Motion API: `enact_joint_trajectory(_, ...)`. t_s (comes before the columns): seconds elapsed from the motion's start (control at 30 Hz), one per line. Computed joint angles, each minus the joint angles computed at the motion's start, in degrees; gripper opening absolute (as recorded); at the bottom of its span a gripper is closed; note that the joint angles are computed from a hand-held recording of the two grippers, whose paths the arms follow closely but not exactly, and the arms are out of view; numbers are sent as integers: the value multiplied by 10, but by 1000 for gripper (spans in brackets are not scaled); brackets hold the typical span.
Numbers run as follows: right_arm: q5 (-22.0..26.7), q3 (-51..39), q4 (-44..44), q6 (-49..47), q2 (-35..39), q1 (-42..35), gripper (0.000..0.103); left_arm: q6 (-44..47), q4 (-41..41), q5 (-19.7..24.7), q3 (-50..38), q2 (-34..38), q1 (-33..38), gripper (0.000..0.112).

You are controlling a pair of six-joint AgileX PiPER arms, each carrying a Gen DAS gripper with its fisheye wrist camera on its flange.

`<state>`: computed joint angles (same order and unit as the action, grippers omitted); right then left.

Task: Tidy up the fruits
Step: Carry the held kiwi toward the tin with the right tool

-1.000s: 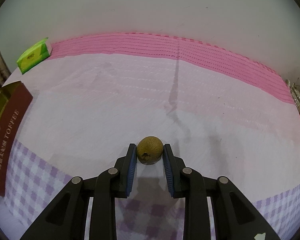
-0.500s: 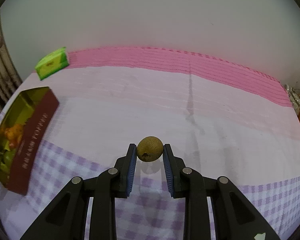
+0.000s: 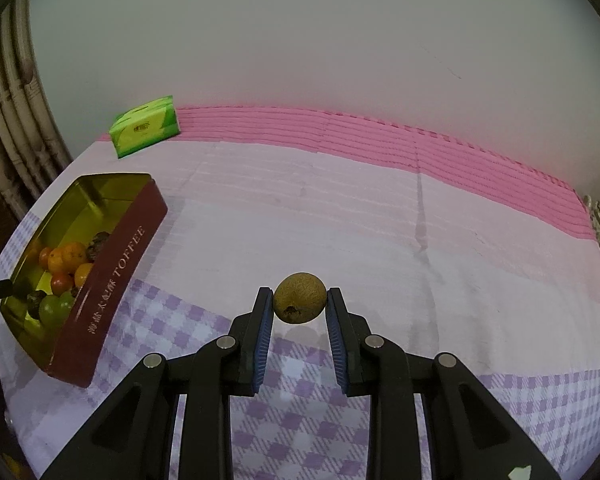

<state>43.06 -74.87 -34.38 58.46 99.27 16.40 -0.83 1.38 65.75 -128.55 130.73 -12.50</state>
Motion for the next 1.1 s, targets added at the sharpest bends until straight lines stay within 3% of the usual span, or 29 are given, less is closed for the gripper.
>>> enact_joint_trajectory(0.23, 7, -19, 10, -13, 7, 13, 25, 17, 2, -43, 60, -37, -9, 71)
enact_joint_trajectory(0.53, 10, -45, 15, -30, 17, 26, 25, 36, -28, -38, 84, -56, -7, 71)
enact_joint_trajectory(1.1, 33, -140, 39, -78, 74, 59, 25, 26, -24, -78, 147, -111, 6, 71)
